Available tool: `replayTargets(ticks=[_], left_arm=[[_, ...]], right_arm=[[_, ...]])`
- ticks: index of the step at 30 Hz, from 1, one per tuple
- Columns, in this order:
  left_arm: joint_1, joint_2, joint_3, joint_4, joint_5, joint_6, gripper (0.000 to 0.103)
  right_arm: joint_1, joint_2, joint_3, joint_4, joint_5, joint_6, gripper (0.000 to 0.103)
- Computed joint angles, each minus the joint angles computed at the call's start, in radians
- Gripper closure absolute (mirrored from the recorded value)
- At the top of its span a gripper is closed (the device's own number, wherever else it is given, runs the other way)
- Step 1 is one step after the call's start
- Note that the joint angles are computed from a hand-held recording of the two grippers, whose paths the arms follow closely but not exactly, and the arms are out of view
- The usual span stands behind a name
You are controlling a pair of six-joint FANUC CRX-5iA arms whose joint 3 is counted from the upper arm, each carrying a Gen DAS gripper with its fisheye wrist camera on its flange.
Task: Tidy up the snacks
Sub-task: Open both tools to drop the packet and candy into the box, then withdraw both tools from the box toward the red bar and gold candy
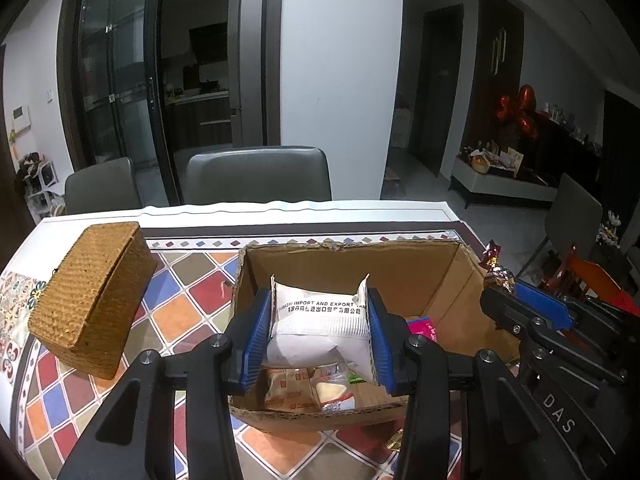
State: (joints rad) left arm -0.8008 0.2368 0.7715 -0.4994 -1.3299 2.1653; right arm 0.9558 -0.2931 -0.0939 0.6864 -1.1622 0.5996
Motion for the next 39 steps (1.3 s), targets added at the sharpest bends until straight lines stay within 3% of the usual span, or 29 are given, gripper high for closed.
replayTargets(ticks=[9,11,13,18,22,39], left_arm=[[-0.011,0.006,0.017,-0.024,-0.030,-0.002,0.041],[-0.017,0.003,0.018,-0.035,-0.036,0.005,0.037],[-0.020,0.000,0.019,-0.041,-0.040,0.012,0.031],[-0.040,-0.005,0.027,-0.090,-0.063,0.028,0.017],[-0.059,-0.008,0.042,-0.126,-0.092,0.037,0.012],[-0.155,-0.066,0.037,-0.255,-0.175,0.092,0.002]], right_arm=[[-0.004,0.004,-0.006,0.022,0.004,-0.010,0.082],[-0.005,0.005,-0.007,0.028,0.002,-0.016,0.074],[-0.003,0.002,-0.014,0.039,0.004,-0.027,0.059],[0.002,-0.009,-0.025,0.063,-0.001,-0.050,0.045],[0.011,-0.020,-0.032,0.090,-0.014,-0.080,0.032],[0.123,-0.072,-0.049,0.175,-0.095,-0.151,0.029]])
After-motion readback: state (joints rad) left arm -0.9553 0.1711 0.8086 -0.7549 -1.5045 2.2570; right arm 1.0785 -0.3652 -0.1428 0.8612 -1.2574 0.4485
